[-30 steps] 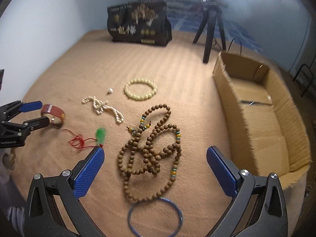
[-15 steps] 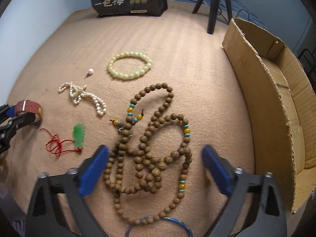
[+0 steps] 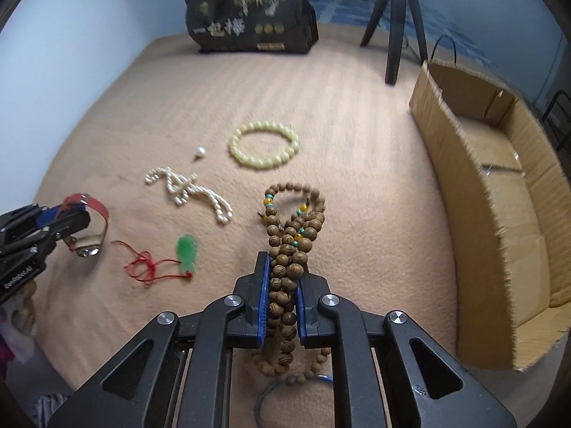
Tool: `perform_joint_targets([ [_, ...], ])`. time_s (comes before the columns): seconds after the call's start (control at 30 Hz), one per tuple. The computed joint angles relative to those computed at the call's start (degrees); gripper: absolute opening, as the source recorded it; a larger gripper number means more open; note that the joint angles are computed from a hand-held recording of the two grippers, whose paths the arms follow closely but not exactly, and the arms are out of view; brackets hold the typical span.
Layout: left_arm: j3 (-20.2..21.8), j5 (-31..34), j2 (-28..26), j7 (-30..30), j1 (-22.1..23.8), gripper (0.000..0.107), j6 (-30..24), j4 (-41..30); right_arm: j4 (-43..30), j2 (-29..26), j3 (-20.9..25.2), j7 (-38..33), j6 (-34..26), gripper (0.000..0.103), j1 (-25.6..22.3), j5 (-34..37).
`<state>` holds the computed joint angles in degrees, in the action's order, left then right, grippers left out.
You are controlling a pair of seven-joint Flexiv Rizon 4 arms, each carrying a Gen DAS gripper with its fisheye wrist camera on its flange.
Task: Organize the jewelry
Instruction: 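Carry the red watch and bead necklace over the cardboard box with both tools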
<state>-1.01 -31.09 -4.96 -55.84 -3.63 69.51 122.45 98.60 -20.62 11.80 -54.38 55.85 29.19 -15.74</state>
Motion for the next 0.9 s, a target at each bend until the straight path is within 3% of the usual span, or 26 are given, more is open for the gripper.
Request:
perform_joint_targets([
  [0.9,-0.62,-7.96,4.78,3.77,-4.95,0.017,0.65,-1.88,6.05,13.63,-1.22,3.34,10.87,0.011,-4.73,-8.05],
])
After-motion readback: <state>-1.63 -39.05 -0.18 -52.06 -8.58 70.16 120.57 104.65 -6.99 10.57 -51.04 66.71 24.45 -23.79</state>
